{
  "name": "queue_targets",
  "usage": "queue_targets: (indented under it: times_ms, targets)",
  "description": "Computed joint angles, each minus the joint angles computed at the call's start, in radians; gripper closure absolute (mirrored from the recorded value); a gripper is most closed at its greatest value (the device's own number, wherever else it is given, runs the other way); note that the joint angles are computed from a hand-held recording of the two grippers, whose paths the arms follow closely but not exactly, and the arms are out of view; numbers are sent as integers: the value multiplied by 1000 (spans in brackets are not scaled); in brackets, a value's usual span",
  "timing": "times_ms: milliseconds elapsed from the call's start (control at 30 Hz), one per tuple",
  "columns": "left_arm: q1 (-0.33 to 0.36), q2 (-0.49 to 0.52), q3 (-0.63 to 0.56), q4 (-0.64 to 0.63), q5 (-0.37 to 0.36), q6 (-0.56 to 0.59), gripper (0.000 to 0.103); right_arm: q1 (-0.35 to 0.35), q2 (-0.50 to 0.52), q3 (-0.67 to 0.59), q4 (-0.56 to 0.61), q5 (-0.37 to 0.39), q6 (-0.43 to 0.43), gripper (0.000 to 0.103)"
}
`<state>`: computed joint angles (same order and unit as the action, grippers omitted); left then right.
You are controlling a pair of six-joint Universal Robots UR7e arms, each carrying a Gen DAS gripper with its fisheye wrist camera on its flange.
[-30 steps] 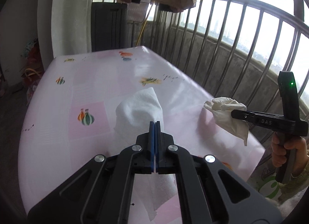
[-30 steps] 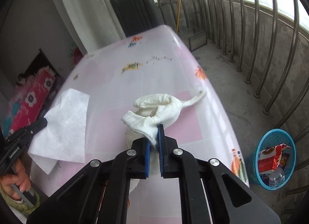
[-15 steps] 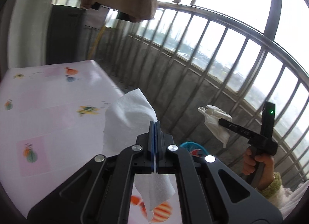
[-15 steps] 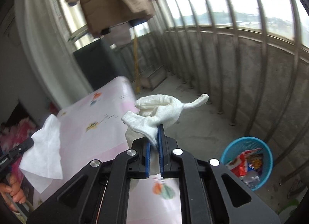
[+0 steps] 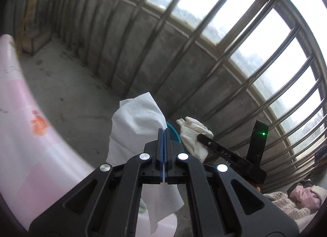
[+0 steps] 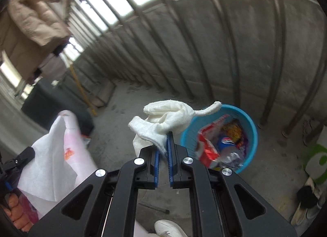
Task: Collect trash
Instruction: 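Carry the tissue and cloth over the blue wastebasket, then open both tools to drop the tissue and cloth into the wastebasket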
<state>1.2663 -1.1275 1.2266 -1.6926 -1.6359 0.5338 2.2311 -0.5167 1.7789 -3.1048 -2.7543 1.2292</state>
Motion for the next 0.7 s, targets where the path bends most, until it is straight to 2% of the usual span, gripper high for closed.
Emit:
queue_targets:
  times_ms: [67, 167, 233, 367, 433, 467, 500, 533, 567, 700]
  targets:
    - [-23, 42, 24, -4, 19, -25, 103, -32, -26, 60, 11, 18, 82, 95]
    - [-47, 100, 40, -5, 21, -55, 103, -79, -41, 112, -35, 48, 119, 95]
    - [-61, 136, 44, 0, 17, -67, 103, -114, -44, 137, -86, 76, 117, 95]
    - [-96, 208, 48, -8, 6, -79, 103, -186, -37, 188, -263, 144, 62, 94]
    - [-104, 241, 48, -23, -5, -86, 103, -236, -31, 211, -361, 199, 5, 91]
    - [-108, 262, 51, -36, 0, -83, 101, -263, -32, 224, -393, 235, -7, 81]
    - [-111, 280, 58, -56, 19, -89, 91, -284, -32, 237, -400, 254, 5, 75]
    - [-112, 292, 71, -82, 41, -106, 78, -299, -25, 241, -403, 263, 22, 65]
    - [-110, 300, 80, -94, 56, -117, 74, -320, -15, 255, -447, 274, 19, 62]
    - [-100, 333, 65, -86, 79, -142, 73, -330, 5, 287, -545, 265, 31, 57]
